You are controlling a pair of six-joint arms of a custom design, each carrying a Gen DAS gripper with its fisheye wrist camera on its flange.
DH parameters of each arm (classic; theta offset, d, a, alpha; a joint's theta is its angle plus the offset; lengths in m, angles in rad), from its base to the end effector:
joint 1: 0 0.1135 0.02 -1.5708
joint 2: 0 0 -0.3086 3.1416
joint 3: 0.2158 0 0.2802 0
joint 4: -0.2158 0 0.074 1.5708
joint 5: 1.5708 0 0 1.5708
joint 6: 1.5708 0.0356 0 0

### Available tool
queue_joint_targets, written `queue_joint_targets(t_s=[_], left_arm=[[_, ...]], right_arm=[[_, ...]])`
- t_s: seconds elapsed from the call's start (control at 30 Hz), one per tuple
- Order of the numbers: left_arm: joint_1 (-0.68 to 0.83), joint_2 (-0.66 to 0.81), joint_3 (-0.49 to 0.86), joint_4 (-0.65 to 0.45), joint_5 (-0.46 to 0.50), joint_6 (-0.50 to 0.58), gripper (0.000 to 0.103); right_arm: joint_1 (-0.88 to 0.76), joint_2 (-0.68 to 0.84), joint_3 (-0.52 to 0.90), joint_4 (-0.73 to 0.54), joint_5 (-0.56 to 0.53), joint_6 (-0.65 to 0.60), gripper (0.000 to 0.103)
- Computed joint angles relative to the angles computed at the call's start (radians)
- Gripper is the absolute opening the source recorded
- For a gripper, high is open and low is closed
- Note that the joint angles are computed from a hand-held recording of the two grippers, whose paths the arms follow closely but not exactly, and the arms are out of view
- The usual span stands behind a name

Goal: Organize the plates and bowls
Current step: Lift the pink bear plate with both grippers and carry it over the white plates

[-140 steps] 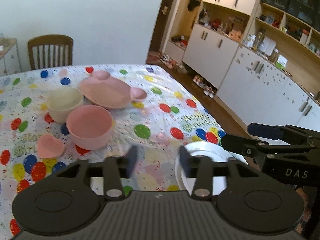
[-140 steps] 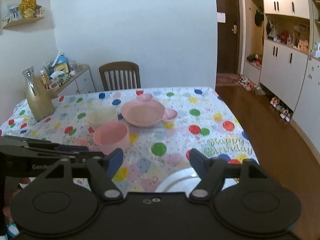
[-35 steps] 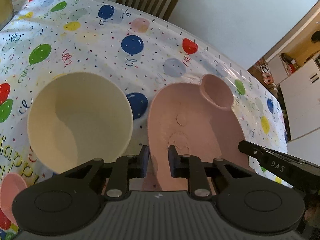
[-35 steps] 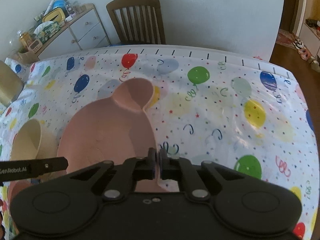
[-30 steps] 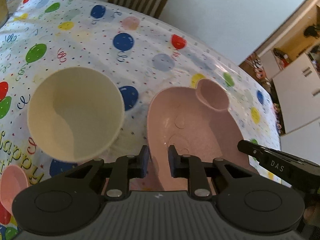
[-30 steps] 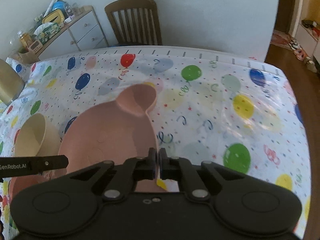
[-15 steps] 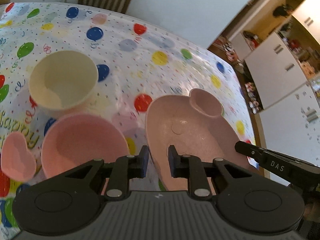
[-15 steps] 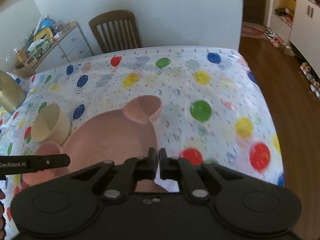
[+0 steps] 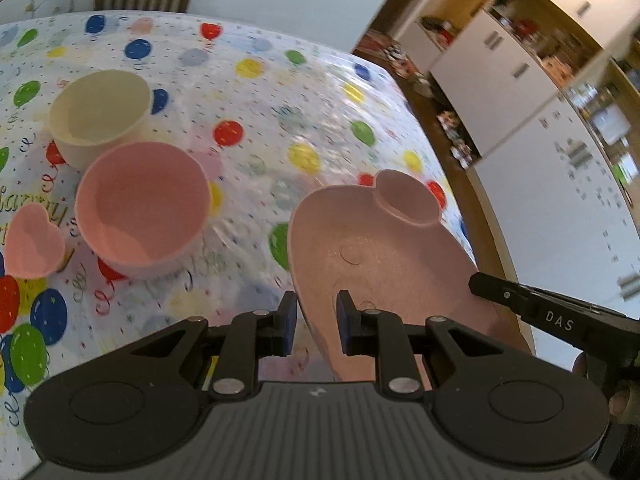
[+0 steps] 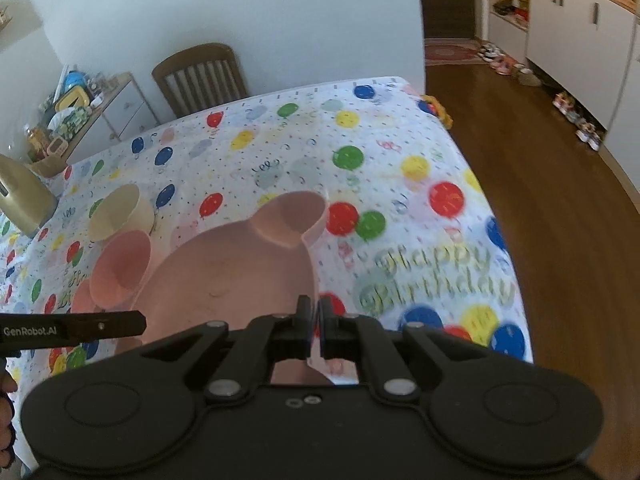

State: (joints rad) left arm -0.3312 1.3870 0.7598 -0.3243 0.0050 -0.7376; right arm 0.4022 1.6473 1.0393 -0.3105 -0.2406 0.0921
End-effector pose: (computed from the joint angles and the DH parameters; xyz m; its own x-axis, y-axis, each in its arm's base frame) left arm 0.2685 -0.0925 0.2156 -0.7904 -0.4393 -0.4269 -0.2752 0.8772 -0.3934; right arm 0.3357 0.1520 0.2278 -0.7754 -0.2328 -0.5870 -0.4438 0.8621 0.2444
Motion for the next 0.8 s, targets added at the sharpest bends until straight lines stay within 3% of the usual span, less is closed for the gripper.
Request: queue_joint_targets(t_s=[0.37, 0.8], left_arm=[[-0.177, -0.032, -0.04, -0.024, -0.009, -0.02, 0.02], [-0.284, 0.047, -0.024, -0.001, -0.019, -0.016, 0.02]], right_arm=[[-0.075, -0.238, -0.27, 0.046, 0.001, 0.051, 0.003], [-0.156, -0.335, -0.43, 0.078, -0.004, 0.068, 0.003]])
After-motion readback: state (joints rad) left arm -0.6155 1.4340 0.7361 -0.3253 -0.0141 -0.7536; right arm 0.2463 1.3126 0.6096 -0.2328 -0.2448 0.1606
